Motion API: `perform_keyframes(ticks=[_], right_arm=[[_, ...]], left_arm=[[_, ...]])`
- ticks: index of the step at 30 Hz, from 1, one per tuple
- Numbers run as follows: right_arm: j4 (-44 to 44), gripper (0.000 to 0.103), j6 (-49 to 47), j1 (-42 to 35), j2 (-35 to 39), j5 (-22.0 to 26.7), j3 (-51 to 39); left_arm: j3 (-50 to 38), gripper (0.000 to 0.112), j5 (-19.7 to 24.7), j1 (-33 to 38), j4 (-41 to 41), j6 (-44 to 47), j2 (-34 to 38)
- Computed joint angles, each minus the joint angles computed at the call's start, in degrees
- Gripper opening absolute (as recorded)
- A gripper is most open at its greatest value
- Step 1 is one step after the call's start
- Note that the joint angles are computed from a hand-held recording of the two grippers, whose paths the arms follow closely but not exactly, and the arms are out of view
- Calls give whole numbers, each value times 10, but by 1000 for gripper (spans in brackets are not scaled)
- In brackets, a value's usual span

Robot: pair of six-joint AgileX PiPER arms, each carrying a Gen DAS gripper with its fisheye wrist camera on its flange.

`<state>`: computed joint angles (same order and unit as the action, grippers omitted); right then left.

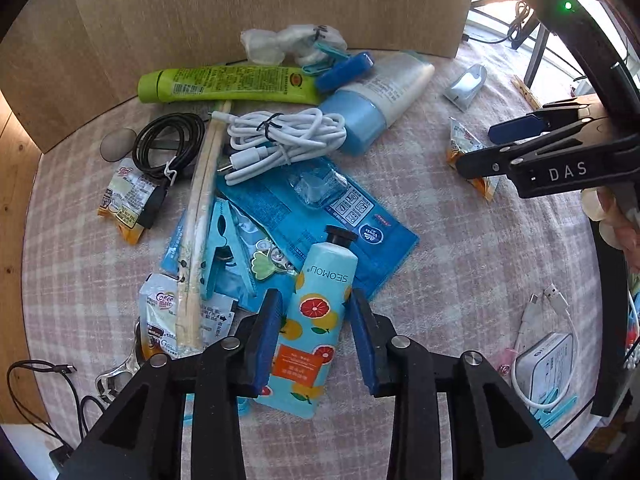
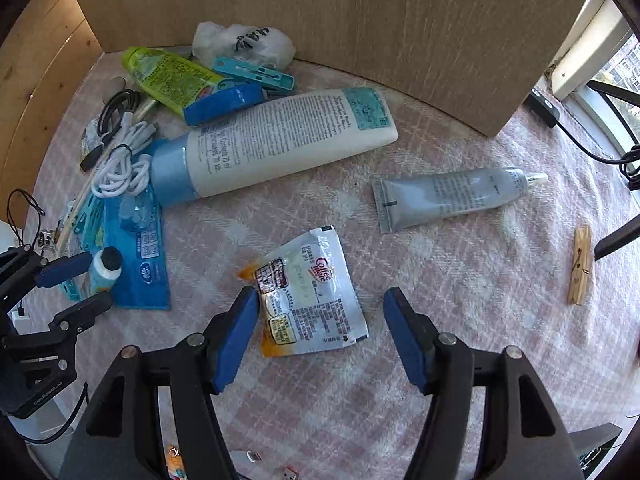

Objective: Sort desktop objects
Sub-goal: 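Grasp the orange-print hand cream tube with the left tool while the right grasps the snack packet, then carry the hand cream with the left tool while the right carries the packet into the tray, releasing both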

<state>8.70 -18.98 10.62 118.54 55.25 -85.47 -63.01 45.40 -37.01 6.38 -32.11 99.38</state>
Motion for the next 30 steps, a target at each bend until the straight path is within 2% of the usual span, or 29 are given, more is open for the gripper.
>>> perform_keyframes(ticks=[3, 4, 5, 7, 14, 17, 21, 25, 30], right_arm=[[-10, 65, 30, 3, -8, -14, 11], [-24, 58, 43, 8, -14, -25, 19], [-42, 47, 54, 13, -21, -35, 29], [-38, 34, 48, 10, -34, -42, 46], [58, 27, -11, -38, -99, -41, 133], [93, 27, -32, -62, -156, -55, 190], [145, 27, -82, -108, -246, -41, 255], [182, 27, -146, -190, -338, -7, 308], [209, 27, -229, -335, -430, 35, 374]], left_arm=[[1, 28, -7, -2, 0, -17, 1], [3, 28, -11, -4, 4, -27, 0], [6, 28, -15, -7, 8, -39, -2], [14, 28, -22, -12, 13, -61, -7], [73, 28, -47, -24, -2, -128, -60], [83, 28, -33, -29, 5, -145, -86], [79, 28, -6, -51, 37, -184, -114], [77, 28, 36, -78, 62, -215, -160], [29, 28, 65, -136, 87, -253, -157]])
